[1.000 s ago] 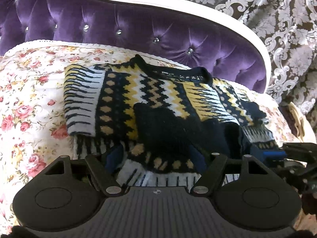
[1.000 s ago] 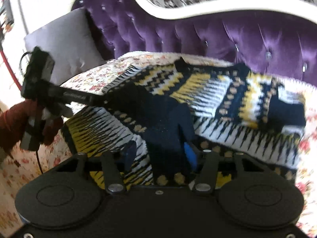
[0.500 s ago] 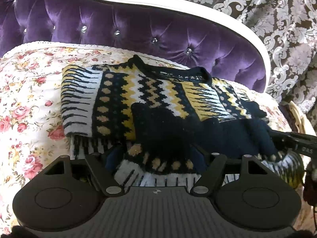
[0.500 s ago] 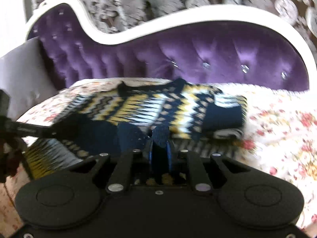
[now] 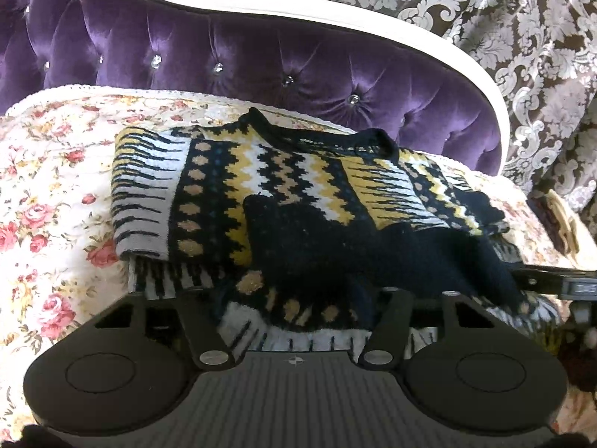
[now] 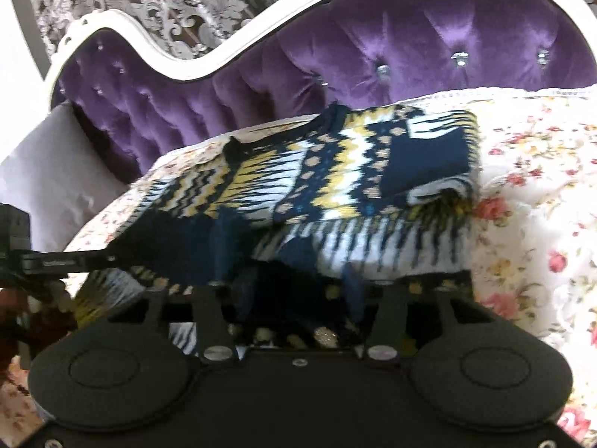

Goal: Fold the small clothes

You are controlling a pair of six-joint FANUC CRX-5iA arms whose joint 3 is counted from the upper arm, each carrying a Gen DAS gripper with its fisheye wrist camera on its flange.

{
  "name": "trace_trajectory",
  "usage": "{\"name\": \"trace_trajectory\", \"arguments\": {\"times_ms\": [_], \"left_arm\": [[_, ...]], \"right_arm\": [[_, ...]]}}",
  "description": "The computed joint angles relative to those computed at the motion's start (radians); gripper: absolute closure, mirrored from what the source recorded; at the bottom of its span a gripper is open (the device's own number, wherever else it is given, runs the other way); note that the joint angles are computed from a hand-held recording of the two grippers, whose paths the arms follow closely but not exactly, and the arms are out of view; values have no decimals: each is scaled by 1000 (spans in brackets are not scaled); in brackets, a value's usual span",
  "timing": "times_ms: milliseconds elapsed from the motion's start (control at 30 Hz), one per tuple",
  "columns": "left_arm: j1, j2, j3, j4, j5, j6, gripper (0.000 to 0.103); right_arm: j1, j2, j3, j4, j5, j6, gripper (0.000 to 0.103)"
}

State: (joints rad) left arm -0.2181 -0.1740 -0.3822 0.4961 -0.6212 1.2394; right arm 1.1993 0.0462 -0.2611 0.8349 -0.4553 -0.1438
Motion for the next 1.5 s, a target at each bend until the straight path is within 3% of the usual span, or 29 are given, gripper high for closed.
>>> {"name": "trace_trajectory", "arguments": {"times_ms": [100,233,267,300,333,367,600,667,933,1100,1200,1300,1500], "left_arm": [[3,-5,-17,24,17,-17,64],[7,-22,-52,71,39,-57,77],[7,-26,-59,81,43,-70,79],[5,-29,-65,86,48,-80,80],[3,-33,-72,89,56,-87,85],[1,-36,-77,93,60,-94,91],[-45,-144,-130,22,194,-106,97],[-48,-165,-125,4,222,-66,98],[-12,-73,26,12,216,-107,98],[-6,41,139,-67,207,-38,98],[-11,118,225,-191,161,58,98],[-24,194,306,-307,92,142,98],[-33,266,363,-409,18,225,96]], "right_arm": [[-4,10,19,-48,32,66,25],[13,19,54,-98,-8,139,27],[18,17,55,-99,-13,146,38],[20,15,55,-117,-4,167,62],[23,14,60,-144,3,190,79],[28,13,61,-151,2,193,85],[96,18,76,121,-162,114,86],[104,18,90,176,-211,114,86],[24,64,171,305,-272,105,86],[-64,153,257,264,-234,128,86],[-97,222,319,221,-233,156,86],[-107,281,376,152,-265,214,86],[-107,378,456,66,-363,265,87]]}}
